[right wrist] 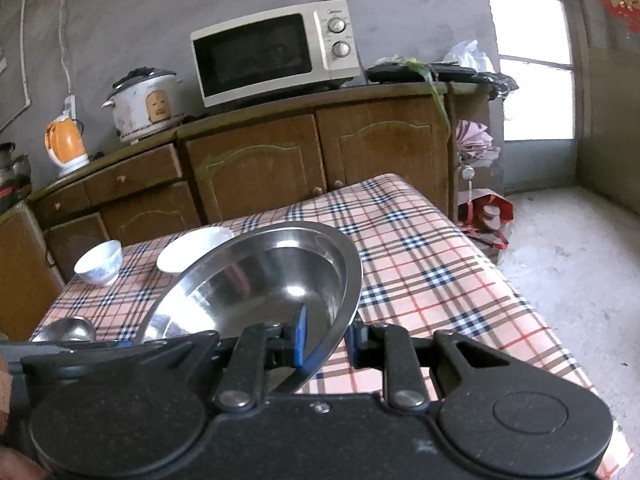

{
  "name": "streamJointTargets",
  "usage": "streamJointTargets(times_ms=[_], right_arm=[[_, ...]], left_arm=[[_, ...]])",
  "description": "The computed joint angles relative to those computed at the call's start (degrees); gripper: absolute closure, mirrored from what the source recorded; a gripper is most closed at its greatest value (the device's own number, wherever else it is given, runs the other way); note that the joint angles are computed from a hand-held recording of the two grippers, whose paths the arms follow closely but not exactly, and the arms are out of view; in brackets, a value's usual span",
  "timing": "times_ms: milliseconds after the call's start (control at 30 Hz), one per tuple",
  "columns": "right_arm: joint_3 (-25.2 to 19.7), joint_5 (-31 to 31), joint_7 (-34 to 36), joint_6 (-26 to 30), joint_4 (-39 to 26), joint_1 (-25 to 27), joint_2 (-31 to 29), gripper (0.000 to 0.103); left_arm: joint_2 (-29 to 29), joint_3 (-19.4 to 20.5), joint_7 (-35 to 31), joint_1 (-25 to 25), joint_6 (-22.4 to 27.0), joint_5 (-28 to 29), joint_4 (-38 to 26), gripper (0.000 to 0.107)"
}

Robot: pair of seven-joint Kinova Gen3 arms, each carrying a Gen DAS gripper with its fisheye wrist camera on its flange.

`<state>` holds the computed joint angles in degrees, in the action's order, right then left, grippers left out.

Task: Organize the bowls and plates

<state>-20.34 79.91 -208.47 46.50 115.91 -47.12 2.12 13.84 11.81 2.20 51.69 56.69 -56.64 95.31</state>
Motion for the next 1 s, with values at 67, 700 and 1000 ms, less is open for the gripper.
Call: streamJointTargets(times_ms=[67,700,1000], right_arm=[[0.0,1.1,-1.1,-0.6,0.2,-0.1,0.8,0.077],[2.3,9.4,-7.4,-6.3,0.0,-1.4,6.5,0.075],[2.1,11.4,-8.2,-7.8,0.4,-0.5,7.0,0.075]], left_arm=[[0.1,-0.1,0.2,0.1,0.3,-0.3,0.5,0.082],[-0.4,0.4,1.3,-1.5,2.4,0.4,4.1,0.082],[0.2,0.5,1.6,-1.0,4.0,0.2,3.9,0.081]])
